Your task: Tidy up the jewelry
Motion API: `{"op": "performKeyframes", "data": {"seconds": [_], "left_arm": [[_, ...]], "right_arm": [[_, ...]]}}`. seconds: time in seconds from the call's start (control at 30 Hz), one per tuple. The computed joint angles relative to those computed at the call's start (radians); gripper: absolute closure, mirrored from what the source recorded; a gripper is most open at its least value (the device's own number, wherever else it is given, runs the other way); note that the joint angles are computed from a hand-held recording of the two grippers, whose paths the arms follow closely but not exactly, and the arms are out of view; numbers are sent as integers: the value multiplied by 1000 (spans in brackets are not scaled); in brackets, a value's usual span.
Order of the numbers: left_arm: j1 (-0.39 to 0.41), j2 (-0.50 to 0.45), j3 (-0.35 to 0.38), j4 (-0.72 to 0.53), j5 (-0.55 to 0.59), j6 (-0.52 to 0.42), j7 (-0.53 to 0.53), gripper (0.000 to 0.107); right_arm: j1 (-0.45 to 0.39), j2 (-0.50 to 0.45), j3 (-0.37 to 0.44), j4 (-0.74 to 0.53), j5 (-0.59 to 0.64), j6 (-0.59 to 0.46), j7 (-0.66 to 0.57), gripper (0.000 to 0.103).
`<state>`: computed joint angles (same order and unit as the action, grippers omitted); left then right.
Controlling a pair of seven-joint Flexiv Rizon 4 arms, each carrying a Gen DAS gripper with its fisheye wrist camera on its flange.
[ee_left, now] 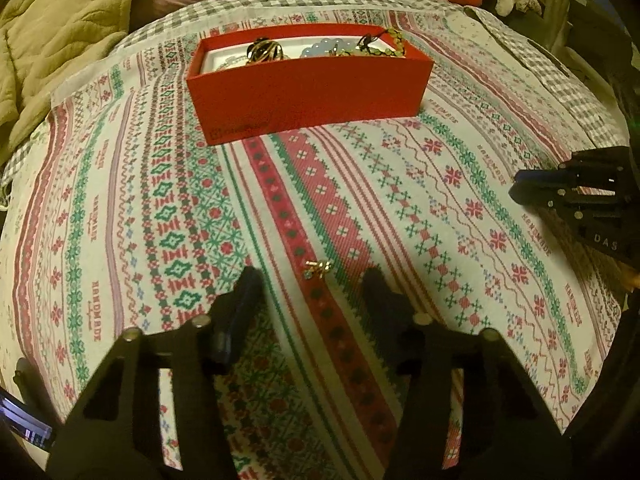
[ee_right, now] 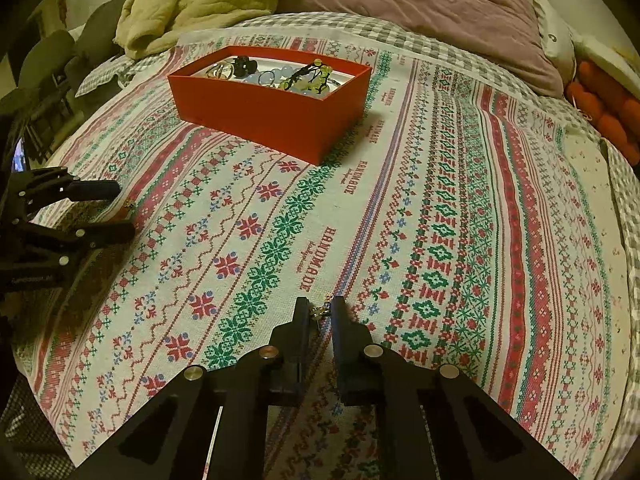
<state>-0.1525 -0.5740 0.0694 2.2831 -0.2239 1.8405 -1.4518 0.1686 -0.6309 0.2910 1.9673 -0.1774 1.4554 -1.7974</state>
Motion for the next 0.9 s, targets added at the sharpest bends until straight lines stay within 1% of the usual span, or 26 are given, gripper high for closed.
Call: {"op": "performKeyframes", "data": {"seconds": [0.1,0.17,0.23,0.27,0.37,0.47,0.6,0.8,0.9], "left_arm": [[-26,-9,22,-15,-10,-7,4,61],[-33,-11,26,-22,-14,-13,5,69],[-15,-9,7,-23,-5,-18,8,83],[-13,-8,3,-25,-3,-22,9,85],[-23,-9,9,-29,-3,-29,9,95],[-5,-2,-8,-27,-1,-40,0,96],[25,12,-33,-16,10,-49,-12,96],[48,32,-47,-14,12,-83,-35,96],[42,40,-36,-18,11,-104,-46,96]], "right_arm": [[0,0,0,-1,1,-1,0,93],[2,-1,-2,0,1,1,0,93],[5,0,-5,-1,0,-1,4,93],[7,1,-7,-1,0,-4,6,93],[18,4,-18,-2,-3,-13,18,93],[37,12,-37,-5,-11,-37,35,93],[44,21,-41,-13,-12,-72,44,93],[62,38,-45,-23,-4,-118,58,93],[70,52,-40,-27,0,-138,59,93]]}}
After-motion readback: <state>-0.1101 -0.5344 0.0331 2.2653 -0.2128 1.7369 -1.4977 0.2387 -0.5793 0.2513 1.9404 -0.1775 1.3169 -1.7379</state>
